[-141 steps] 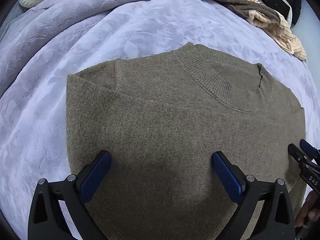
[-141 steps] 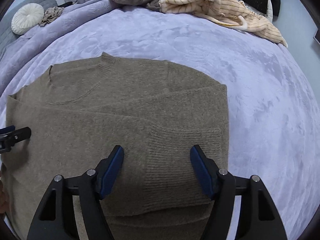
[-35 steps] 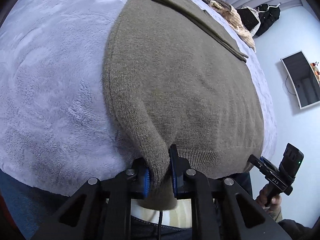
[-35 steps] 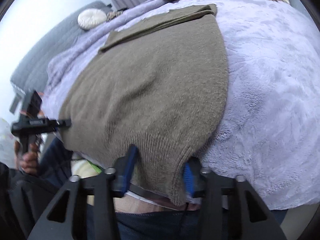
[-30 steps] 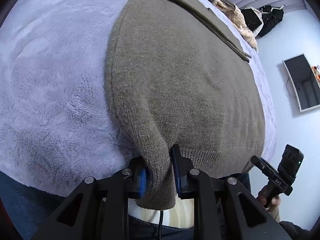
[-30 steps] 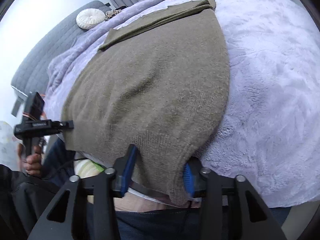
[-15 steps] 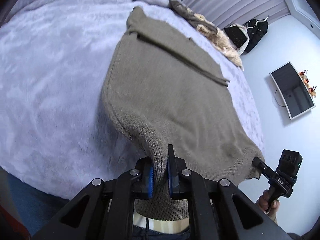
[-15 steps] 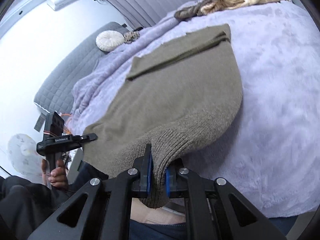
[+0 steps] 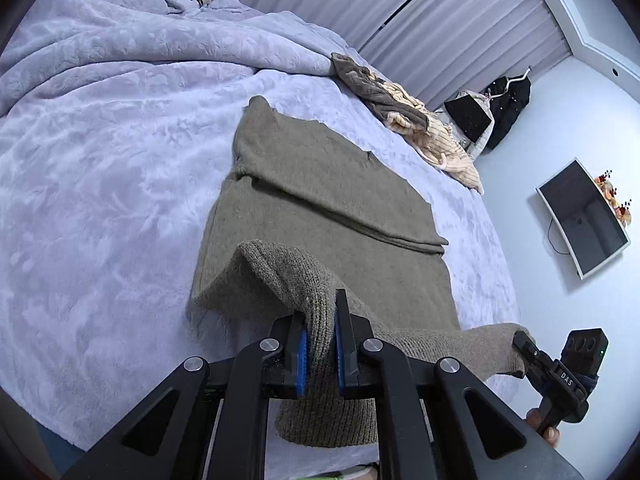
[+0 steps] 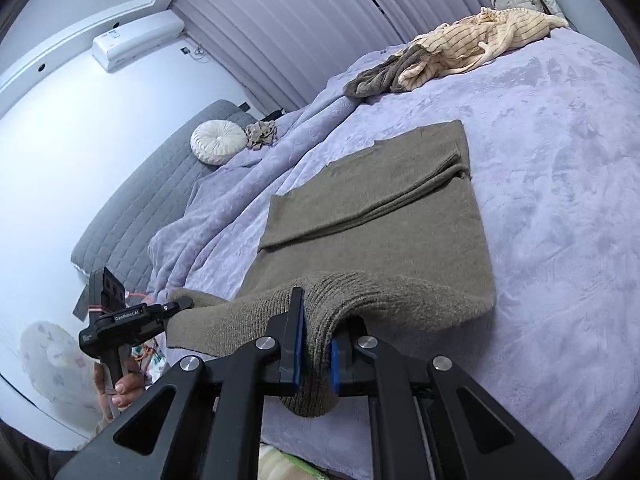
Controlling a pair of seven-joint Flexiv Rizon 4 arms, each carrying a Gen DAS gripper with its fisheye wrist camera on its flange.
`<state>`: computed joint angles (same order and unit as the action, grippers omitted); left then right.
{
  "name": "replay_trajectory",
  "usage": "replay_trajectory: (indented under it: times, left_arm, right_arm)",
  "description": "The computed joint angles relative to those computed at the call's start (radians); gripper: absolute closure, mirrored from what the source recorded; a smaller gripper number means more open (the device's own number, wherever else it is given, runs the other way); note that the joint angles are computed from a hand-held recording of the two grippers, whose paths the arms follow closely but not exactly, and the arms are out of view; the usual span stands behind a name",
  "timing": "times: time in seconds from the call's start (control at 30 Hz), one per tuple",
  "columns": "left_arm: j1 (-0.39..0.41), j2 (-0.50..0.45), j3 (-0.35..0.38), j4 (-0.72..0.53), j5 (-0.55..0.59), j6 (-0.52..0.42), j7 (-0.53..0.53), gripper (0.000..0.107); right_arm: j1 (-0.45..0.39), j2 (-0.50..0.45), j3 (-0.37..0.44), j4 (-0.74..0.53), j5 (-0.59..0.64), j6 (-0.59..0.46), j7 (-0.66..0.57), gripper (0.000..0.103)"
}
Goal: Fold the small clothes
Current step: 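Lift the held hem with both grippers and fold it over toward the collar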
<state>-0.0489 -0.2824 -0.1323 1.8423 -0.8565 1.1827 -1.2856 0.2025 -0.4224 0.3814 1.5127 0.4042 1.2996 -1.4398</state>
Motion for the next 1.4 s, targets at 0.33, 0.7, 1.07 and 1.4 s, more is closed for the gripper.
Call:
replay_trajectory:
  times: [0.33, 0.7, 1.07, 1.4]
  left_arm:
    - [0.01, -0.118, 0.035, -0.186, 0.211, -0.079, -0.204, 0.095]
    - [0.017, -0.238, 0.05, -0.397, 0.363, -0.176, -0.365, 0.095]
    - [0.005, -0.401, 0.085, -0.694, 0.51, -0.367, -0.484, 0.095]
    - [0.0, -0.579, 0.099, -1.037, 0.594, -0.561, -0.562, 0.095]
  right_arm:
    - [0.059, -0.097, -0.087, -0.149, -0.156, -0.059, 0.16, 0.092]
    - [0.084, -0.206, -0.137, -0.339, -0.255, -0.184, 0.264, 0.092]
    - [0.109, -0.335, -0.186, -0.568, -0.328, -0.374, 0.33, 0.092]
    - [0.136, -0.52, -0.226, -0.93, -0.357, -0.619, 0.37, 0.092]
